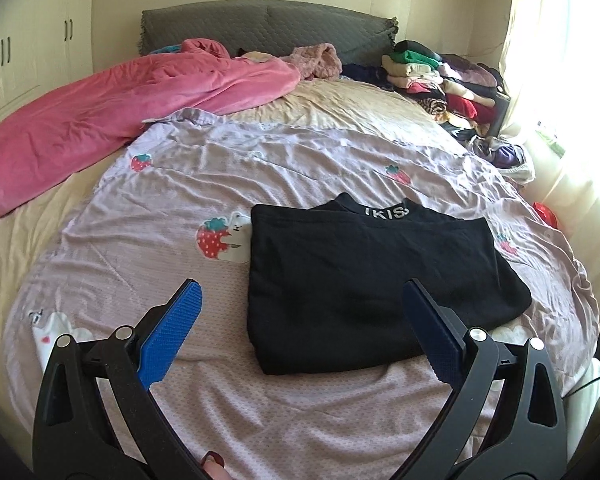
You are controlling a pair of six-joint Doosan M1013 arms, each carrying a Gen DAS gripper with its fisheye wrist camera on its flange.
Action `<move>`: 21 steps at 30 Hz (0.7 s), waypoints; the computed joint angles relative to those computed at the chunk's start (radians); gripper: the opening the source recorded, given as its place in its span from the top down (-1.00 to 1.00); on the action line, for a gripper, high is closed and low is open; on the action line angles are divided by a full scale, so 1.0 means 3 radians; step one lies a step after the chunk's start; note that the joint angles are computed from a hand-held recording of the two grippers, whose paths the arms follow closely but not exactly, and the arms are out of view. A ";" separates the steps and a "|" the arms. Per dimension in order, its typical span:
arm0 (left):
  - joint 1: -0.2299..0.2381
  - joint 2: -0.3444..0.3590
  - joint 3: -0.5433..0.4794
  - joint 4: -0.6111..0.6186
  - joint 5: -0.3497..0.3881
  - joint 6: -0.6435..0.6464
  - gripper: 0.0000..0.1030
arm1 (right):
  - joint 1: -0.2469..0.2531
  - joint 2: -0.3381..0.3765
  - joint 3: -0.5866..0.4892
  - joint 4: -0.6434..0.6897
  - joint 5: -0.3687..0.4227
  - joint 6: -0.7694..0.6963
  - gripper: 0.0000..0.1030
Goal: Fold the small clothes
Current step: 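Move the open right gripper to the edge of the black sweatshirt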
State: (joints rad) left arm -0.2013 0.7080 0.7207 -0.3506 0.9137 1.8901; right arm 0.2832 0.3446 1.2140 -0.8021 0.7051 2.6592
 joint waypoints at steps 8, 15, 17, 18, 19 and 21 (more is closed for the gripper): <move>0.0039 0.0088 -0.0114 0.0083 0.0042 -0.0164 -0.81 | 0.0028 0.0192 -0.0253 0.0184 -0.0032 -0.0512 -0.91; 0.0062 0.0208 -0.0277 0.0203 0.0132 -0.0325 -0.81 | 0.0036 0.0375 -0.0428 0.0598 -0.0049 -0.1040 -0.91; 0.0069 0.0250 -0.0337 0.0235 0.0172 -0.0370 -0.81 | 0.0048 0.0442 -0.0490 0.0722 -0.0028 -0.1214 -0.91; 0.0072 0.0266 -0.0359 0.0242 0.0182 -0.0387 -0.81 | 0.0054 0.0473 -0.0522 0.0769 -0.0005 -0.1293 -0.91; 0.0075 0.0287 -0.0390 0.0259 0.0198 -0.0415 -0.81 | 0.0061 0.0502 -0.0552 0.0816 0.0013 -0.1367 -0.91; 0.0081 0.0322 -0.0443 0.0275 0.0227 -0.0446 -0.81 | 0.0077 0.0547 -0.0593 0.0871 0.0039 -0.1482 -0.91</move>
